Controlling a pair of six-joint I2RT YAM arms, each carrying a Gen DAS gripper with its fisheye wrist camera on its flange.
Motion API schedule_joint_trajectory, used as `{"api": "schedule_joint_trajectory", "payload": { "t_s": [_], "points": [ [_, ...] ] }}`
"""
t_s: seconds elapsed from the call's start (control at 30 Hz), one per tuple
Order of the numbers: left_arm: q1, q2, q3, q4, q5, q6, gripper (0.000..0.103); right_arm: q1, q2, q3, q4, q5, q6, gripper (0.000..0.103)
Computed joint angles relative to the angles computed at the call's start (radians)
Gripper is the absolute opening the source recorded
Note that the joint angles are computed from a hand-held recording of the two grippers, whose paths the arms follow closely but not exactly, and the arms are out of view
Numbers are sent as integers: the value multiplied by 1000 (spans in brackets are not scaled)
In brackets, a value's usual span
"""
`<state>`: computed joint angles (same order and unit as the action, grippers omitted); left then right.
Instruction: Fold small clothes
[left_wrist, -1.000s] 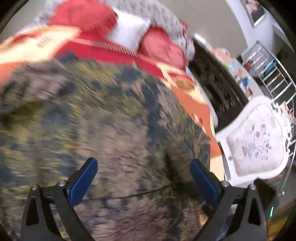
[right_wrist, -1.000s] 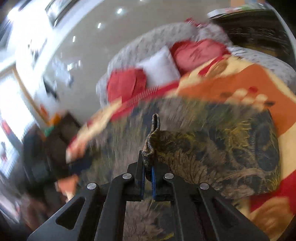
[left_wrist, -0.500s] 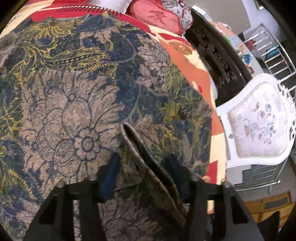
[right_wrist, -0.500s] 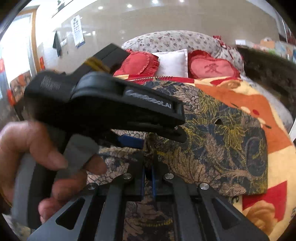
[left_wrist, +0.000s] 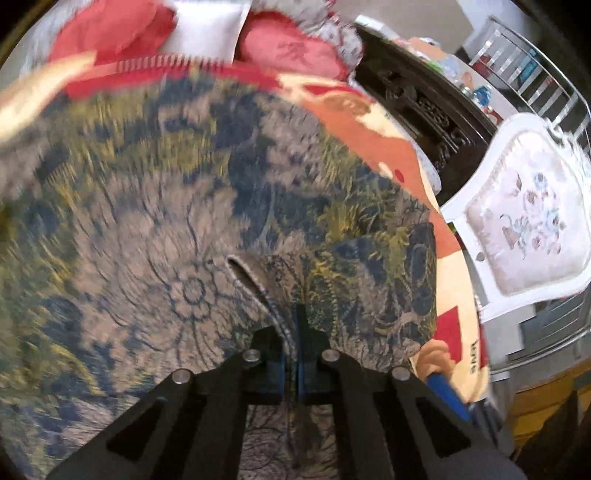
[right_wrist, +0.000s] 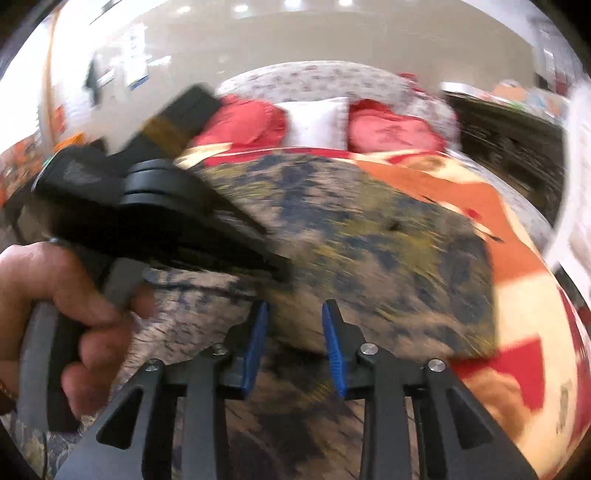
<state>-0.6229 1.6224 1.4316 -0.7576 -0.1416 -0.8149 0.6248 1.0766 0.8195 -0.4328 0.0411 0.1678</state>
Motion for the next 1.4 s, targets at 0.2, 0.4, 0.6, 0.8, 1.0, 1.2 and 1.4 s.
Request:
{"api": "schedule_joint_trajectory", "payload": {
  "t_s": [0.2, 0.4, 0.6, 0.8, 1.0, 1.2, 1.4],
  "points": [
    [12, -107, 93, -57, -80, 60, 3, -42, 18, -81, -97, 179, 162, 39],
    [74, -217, 236, -143, -73, 105, 3, -19, 27, -78, -106, 208, 158, 38],
    [129, -291, 338, -271, -95, 113, 3, 18, 0, -72, -150, 232, 180, 39],
    [293, -463, 131, -336, -50, 89, 3, -24, 38, -72, -106, 195, 156, 39],
    [481, -626, -180, -277, 47, 125, 3, -30, 44, -74, -97, 190, 149, 38],
    [667, -691, -376, -238, 95, 194, 4, -30, 49, -71, -99, 187, 147, 39],
    [630, -674, -486, -229, -40, 236, 29, -22, 58, -65, -107, 195, 152, 40]
  ]
}}
